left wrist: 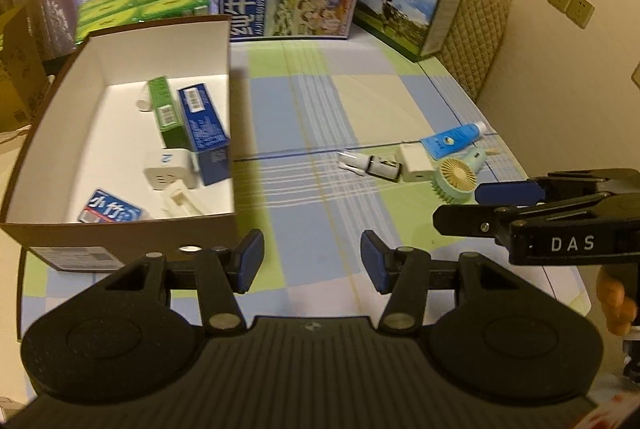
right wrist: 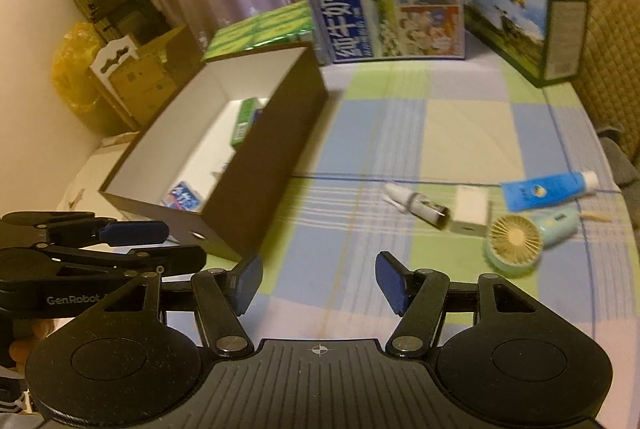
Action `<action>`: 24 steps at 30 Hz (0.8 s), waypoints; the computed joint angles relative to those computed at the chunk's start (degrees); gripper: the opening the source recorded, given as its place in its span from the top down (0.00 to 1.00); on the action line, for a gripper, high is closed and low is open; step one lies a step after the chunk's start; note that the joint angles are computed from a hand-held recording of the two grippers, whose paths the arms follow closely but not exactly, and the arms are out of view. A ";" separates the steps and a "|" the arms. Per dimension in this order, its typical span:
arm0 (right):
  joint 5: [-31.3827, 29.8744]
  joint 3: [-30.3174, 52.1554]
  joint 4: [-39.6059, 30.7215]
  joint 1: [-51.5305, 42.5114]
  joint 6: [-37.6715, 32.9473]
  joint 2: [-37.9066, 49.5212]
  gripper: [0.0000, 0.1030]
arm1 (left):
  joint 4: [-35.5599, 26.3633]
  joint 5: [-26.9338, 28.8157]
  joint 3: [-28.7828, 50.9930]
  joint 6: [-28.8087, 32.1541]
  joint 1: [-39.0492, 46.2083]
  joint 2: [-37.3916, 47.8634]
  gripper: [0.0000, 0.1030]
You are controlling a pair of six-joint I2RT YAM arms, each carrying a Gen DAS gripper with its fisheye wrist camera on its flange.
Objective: Organize rigid objects
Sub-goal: 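Withdraw both tools from the shoebox toward the remaining items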
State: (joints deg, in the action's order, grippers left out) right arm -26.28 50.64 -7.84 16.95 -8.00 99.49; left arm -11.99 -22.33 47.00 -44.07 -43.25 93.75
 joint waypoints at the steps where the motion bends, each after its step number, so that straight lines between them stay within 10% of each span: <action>1: 0.01 0.06 -0.24 -1.00 -0.40 0.22 0.42 | 0.14 0.25 0.85 -0.06 -0.22 1.13 0.52; 24: 2.54 12.60 -2.84 -18.40 -5.05 14.87 0.42 | 0.14 6.12 23.75 5.54 0.18 25.90 0.51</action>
